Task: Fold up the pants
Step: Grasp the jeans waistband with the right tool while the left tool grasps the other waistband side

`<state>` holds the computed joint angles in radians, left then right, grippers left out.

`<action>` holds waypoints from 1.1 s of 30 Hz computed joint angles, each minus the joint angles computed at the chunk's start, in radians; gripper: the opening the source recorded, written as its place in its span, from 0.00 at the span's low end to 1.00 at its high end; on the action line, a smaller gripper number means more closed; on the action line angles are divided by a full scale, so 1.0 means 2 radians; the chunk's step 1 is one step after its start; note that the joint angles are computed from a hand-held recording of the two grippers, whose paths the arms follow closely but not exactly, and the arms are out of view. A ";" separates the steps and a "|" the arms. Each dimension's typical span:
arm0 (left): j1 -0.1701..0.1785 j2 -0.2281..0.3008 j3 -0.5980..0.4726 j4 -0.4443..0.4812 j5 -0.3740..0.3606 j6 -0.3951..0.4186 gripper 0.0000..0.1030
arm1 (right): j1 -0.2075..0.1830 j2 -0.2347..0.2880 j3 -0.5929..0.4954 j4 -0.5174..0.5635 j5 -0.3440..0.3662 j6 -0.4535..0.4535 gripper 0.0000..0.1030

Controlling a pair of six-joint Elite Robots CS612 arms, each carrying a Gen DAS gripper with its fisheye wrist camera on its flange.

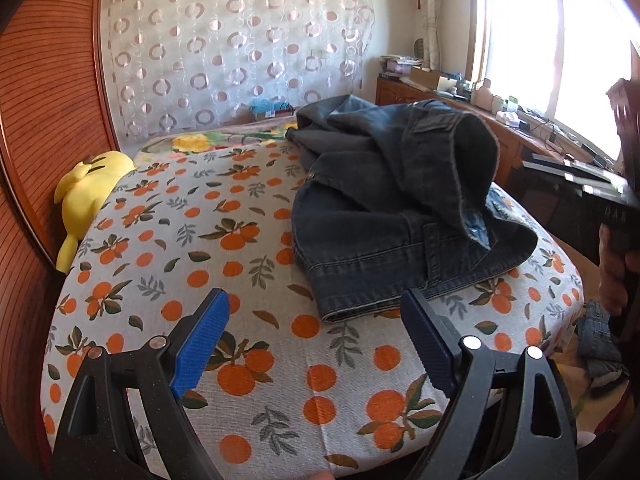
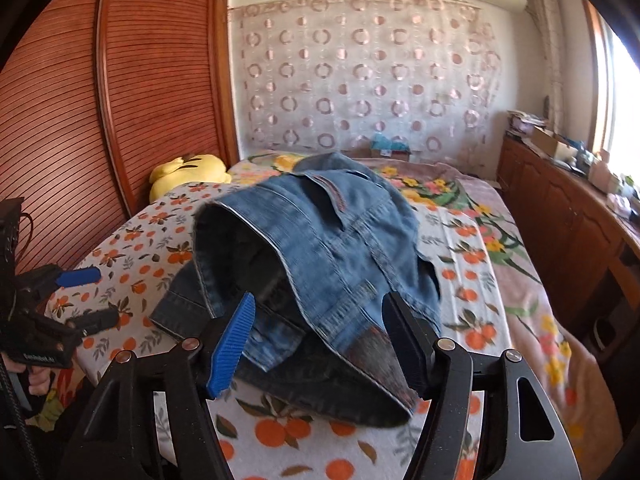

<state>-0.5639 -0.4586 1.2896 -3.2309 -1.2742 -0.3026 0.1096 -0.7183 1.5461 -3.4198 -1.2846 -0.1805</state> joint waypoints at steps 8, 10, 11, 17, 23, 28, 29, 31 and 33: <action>0.006 -0.001 0.004 0.005 -0.002 -0.009 0.85 | 0.016 -0.009 -0.019 0.038 -0.001 -0.050 0.40; 0.007 -0.002 0.006 0.006 -0.004 -0.010 0.85 | 0.016 -0.011 -0.021 0.041 -0.003 -0.057 0.23; 0.007 -0.002 0.005 0.007 -0.005 -0.011 0.85 | 0.015 -0.013 -0.019 0.039 -0.002 -0.059 0.13; 0.010 0.001 0.001 0.012 -0.015 -0.011 0.85 | -0.008 -0.019 0.001 -0.031 0.002 -0.022 0.05; 0.011 0.006 -0.010 0.019 -0.030 -0.004 0.85 | -0.039 -0.042 0.038 -0.091 -0.032 0.038 0.04; 0.012 0.014 -0.025 0.034 -0.049 0.008 0.84 | -0.060 -0.046 0.069 -0.107 -0.090 0.077 0.02; 0.012 0.015 -0.027 0.037 -0.052 0.008 0.84 | -0.065 -0.045 0.073 -0.101 -0.098 0.085 0.02; 0.013 0.017 -0.033 0.046 -0.056 0.011 0.77 | -0.072 -0.043 0.081 -0.086 -0.095 0.098 0.02; 0.014 0.020 -0.040 0.060 -0.062 0.012 0.73 | -0.076 -0.042 0.093 -0.084 -0.094 0.099 0.02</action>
<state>-0.5351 -0.4179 1.2105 -3.1104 -1.3989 -0.2789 -0.0422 -0.8015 1.7321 -3.5877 -1.4719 0.0166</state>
